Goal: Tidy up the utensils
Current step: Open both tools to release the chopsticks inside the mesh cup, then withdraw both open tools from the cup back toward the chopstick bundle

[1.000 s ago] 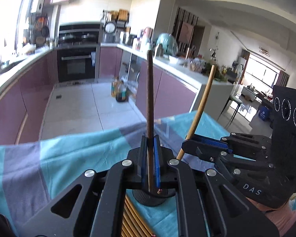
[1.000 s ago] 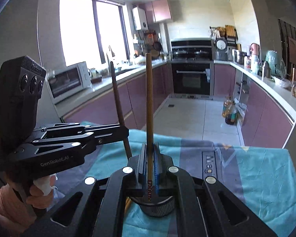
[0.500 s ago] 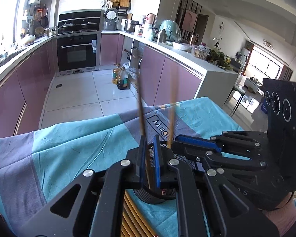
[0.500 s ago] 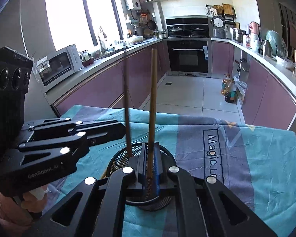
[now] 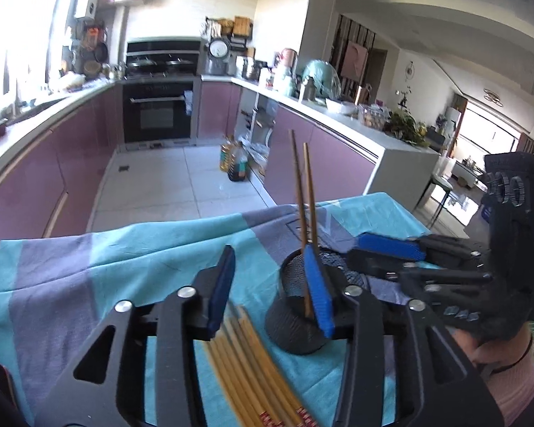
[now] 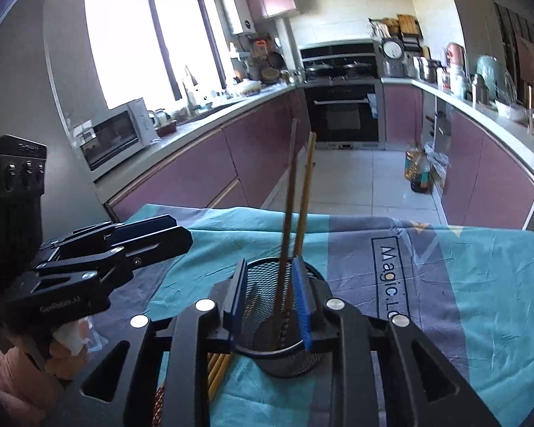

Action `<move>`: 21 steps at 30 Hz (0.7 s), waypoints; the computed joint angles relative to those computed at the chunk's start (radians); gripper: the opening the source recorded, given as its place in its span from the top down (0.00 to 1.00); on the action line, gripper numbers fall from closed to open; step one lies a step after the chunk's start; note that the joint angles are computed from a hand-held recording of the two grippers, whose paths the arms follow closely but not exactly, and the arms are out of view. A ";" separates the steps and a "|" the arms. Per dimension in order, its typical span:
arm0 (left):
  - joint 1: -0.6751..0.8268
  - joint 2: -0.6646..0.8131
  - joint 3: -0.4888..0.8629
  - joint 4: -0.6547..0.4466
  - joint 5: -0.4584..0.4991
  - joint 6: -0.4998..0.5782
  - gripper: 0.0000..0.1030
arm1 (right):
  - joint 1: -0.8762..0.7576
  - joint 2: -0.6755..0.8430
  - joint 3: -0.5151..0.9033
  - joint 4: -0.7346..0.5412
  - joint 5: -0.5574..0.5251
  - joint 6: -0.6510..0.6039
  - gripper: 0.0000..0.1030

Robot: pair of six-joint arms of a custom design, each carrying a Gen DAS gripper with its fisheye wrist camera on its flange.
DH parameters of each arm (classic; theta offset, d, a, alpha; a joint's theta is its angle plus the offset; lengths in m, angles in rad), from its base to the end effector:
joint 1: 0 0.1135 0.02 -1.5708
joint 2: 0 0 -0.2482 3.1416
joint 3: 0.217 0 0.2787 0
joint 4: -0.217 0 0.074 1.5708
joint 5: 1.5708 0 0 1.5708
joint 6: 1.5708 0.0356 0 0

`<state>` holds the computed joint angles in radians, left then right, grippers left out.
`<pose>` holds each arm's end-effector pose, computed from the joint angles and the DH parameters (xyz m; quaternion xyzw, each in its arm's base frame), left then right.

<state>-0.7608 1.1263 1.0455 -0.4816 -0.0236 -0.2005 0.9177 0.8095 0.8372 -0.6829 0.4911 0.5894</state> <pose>0.2049 -0.1939 0.3170 0.2366 0.8429 -0.2142 0.4331 0.1365 0.1508 0.2965 -0.0362 0.8760 0.1343 0.4619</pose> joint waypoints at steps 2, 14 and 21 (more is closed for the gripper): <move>0.017 -0.074 -0.056 -0.011 -0.001 0.020 0.56 | 0.101 -0.008 0.009 -0.026 0.089 -0.008 0.62; 0.086 -0.279 -0.322 -0.141 0.007 0.086 0.56 | 0.284 0.107 -0.039 -0.023 0.075 0.107 0.56; 0.069 -0.310 -0.428 -0.136 0.005 0.058 0.56 | 0.232 0.211 -0.084 0.048 -0.037 0.191 0.58</move>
